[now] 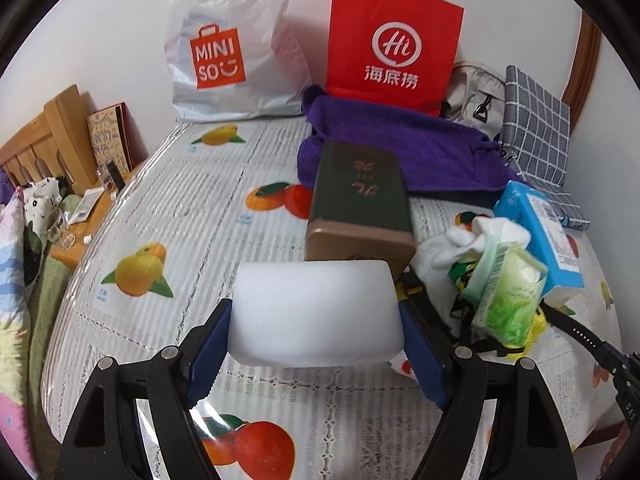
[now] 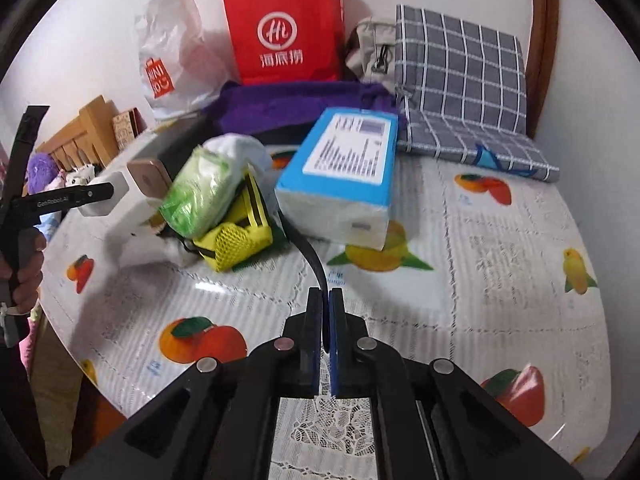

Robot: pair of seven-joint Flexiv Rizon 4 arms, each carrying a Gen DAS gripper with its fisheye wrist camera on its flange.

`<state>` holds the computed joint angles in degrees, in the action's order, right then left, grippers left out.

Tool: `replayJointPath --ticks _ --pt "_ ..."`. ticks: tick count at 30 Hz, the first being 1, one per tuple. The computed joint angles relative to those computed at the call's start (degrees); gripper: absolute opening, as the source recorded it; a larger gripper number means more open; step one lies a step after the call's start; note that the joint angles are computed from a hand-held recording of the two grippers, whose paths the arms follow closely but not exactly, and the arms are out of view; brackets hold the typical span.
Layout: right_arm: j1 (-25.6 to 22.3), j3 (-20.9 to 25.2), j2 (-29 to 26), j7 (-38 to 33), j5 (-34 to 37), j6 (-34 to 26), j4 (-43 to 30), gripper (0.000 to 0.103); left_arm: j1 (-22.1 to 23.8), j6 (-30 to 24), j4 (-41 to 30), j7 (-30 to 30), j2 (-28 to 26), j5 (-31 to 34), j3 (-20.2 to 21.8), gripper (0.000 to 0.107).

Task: Organize soft objects
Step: 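Lift the black watch strap off the bed with the right tool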

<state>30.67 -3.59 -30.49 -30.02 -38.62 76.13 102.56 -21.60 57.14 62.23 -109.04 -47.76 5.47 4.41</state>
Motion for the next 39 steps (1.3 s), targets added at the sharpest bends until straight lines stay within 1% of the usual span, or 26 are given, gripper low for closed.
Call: replayJointPath --ticks 3,6,9,13,14,15,16,17,18,19,20,21,22,25,26,27,29,31,32,33,35,37,39 --pt "0.45 -0.72 1.24 0.84 -0.94 0.73 1.52 0.003 -0.46 0.02 -0.29 -0.32 0.23 0.44 0.29 0.079" --pt "-0.32 0.35 1.87 0.7 -0.24 1.01 3.09 0.003 -0.63 0.42 0.32 -0.42 0.65 0.58 0.11 0.079" --pt "-1.76 2.93 1.09 -1.92 2.21 -1.23 3.32 0.003 -1.0 0.47 1.01 -0.74 1.06 0.81 0.15 0.079" --pt "-1.92 3.92 -1.08 -3.69 4.37 -2.65 2.79 0.008 -1.3 0.26 1.46 -1.19 1.36 1.05 0.26 0.079" --pt "-1.07 2.7 -1.73 -2.99 3.74 -2.23 2.62 0.01 -1.28 -0.04 1.43 -1.07 1.42 1.05 0.17 0.079" --pt "0.19 0.42 -1.92 -0.62 1.25 -0.37 3.08 0.012 -1.32 -0.16 1.43 -1.11 1.46 1.13 0.21 0.079" --pt "0.59 0.01 -2.14 -0.99 1.76 -0.01 2.85 0.016 -1.36 -0.17 1.41 -1.12 1.51 1.26 0.24 0.079" --pt "0.08 0.54 -2.84 -1.45 2.31 0.44 1.91 0.024 -1.38 -0.22 1.41 -1.16 1.57 1.37 0.3 0.079" --pt "0.08 0.46 -3.36 -1.57 2.58 0.74 1.19 0.03 -1.44 -0.36 1.35 -1.3 1.6 1.48 0.39 0.079" --pt "0.16 0.21 -4.0 -1.69 2.74 1.15 0.4 0.03 -1.4 -0.48 1.22 -1.38 1.6 1.51 0.41 0.079" --pt "0.08 0.37 -4.55 -2.3 3.06 1.02 -0.43 0.023 -1.35 -0.52 1.17 -1.47 1.6 1.55 0.42 0.079" --pt "-0.25 0.91 -5.04 -3.55 3.46 0.67 -1.32 0.02 -1.3 -0.62 1.01 -1.56 1.56 1.56 0.43 0.079" --pt "-0.28 1.07 -5.29 -4.41 3.71 0.39 -1.81 0.02 -1.21 -0.73 0.84 -1.59 1.52 1.53 0.38 0.079" --pt "1.32 -0.91 -4.33 -4.51 2.4 0.41 -1.2 0.019 -1.12 -1.34 -0.17 -1.3 1.18 1.58 0.3 0.079" --pt "1.46 -1.1 -3.91 -4.33 2.3 0.52 -0.96 0.003 -1.11 -1.52 -0.53 -1.23 1.05 1.57 0.24 0.079" --pt "0.67 -0.12 -3.52 -4.89 3.1 0.81 -0.89 0.001 -1.05 -1.7 -0.98 -1.16 0.89 1.46 0.12 0.079" --pt "0.68 -0.37 -2.79 -4.55 3.39 1.32 -0.57 0.001 -0.93 -1.63 -1.61 -0.71 0.67 1.29 -0.22 0.079" --pt "0.44 -0.17 -2.7 -5.04 3.51 0.75 -0.92 0.001 -1.15 -1.91 -2.38 -0.5 0.43 1.4 -0.14 0.079" --pt "-0.2 0.87 -2.99 -6.03 4.26 -0.46 -1.53 0.001 -1.14 -1.78 -2.41 -0.33 0.44 1.37 -0.25 0.079" --pt "-1.14 2.43 -3.46 -7.22 5.65 -1.95 -2.41 0.002 -1.12 -1.66 -2.37 -0.13 0.47 1.33 -0.36 0.079" --pt "-2.2 4.14 -4.01 -8.29 7.86 -2.55 -2.85 0.003 -1.24 -1.5 -2.18 -0.11 0.63 1.43 -0.21 0.079" --pt "-3.37 6.01 -4.68 -9.43 10.63 -1.97 -3.39 0.012 -1.21 -1.69 -2.16 -0.19 0.64 1.28 -0.22 0.079" --pt "-3.96 7.05 -5.34 -10.11 13.0 -0.39 -3.9 0.034 -1.04 -2.02 -2.26 -0.25 0.52 1.04 -0.27 0.079"
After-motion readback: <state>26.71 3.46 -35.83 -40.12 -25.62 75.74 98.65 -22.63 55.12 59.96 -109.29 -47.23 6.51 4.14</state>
